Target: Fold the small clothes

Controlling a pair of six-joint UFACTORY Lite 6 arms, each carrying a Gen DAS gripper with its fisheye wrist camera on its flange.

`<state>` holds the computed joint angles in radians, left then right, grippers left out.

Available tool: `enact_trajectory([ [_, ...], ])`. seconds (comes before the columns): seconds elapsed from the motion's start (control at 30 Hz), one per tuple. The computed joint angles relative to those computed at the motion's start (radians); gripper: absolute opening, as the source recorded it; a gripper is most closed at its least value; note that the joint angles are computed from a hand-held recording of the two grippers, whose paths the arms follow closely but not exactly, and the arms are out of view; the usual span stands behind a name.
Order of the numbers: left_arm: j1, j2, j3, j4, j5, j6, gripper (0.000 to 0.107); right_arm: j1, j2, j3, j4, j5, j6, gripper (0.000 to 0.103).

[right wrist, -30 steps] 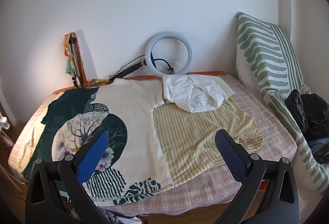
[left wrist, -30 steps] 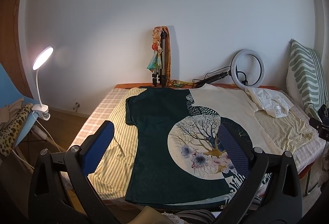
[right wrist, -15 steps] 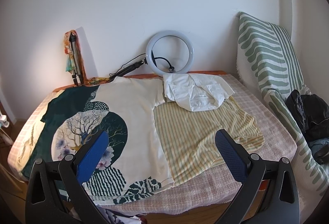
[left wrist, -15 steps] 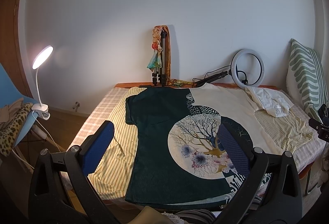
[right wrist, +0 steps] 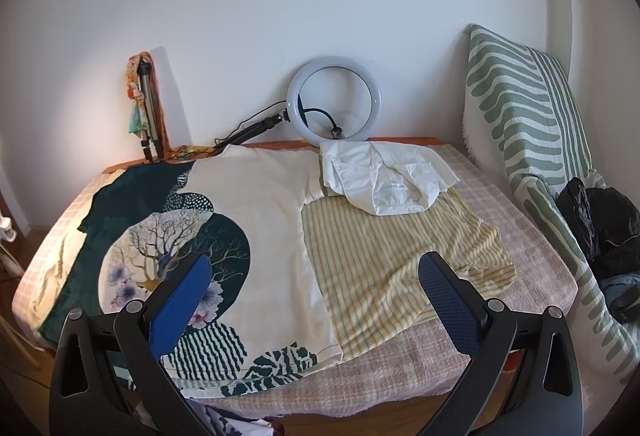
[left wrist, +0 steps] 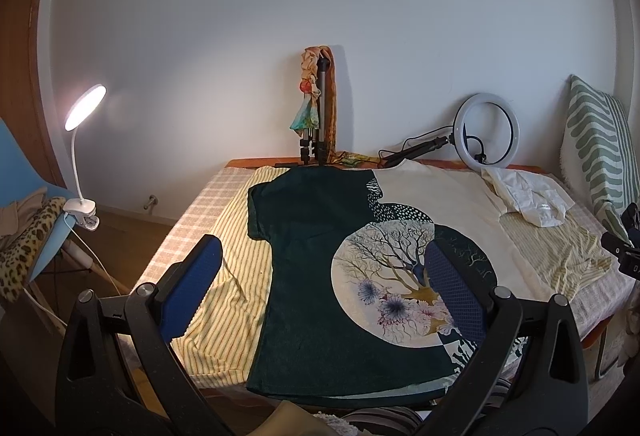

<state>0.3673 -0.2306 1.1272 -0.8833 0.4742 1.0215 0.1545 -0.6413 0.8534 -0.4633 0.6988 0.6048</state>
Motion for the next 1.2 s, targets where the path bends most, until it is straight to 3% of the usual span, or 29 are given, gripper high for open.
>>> enact_trajectory([
  [0.43, 0.139, 0.122, -0.001, -0.185, 0.003, 0.252, 0.103, 0.014, 0.162, 0.114, -0.149, -0.099, 0.016, 0.103],
  [0.53, 0.186, 0.157, -0.013, -0.246, -0.010, 0.343, 0.097, -0.037, 0.268, 0.209, -0.115, -0.150, -0.049, 0.103],
  [0.7, 0.302, 0.278, 0.009, -0.338, 0.110, 0.458, 0.082, -0.096, 0.415, 0.312, -0.045, -0.302, -0.190, 0.103],
  [0.77, 0.322, 0.323, 0.012, -0.324, 0.121, 0.455, 0.069, -0.107, 0.524, 0.415, 0.060, -0.294, -0.319, 0.103],
  [0.87, 0.341, 0.378, 0.008, -0.306, 0.152, 0.457, 0.060, -0.107, 0.684, 0.567, 0.142, -0.277, -0.421, 0.103],
  [1.03, 0.350, 0.456, -0.003, -0.275, 0.214, 0.465, 0.053, -0.032, 0.925, 0.795, 0.020, -0.196, -0.332, 0.103],
  [1.2, 0.328, 0.522, -0.009, -0.270, 0.209, 0.480, 0.049, 0.052, 1.108, 1.096, 0.320, -0.052, -0.543, 0.103],
])
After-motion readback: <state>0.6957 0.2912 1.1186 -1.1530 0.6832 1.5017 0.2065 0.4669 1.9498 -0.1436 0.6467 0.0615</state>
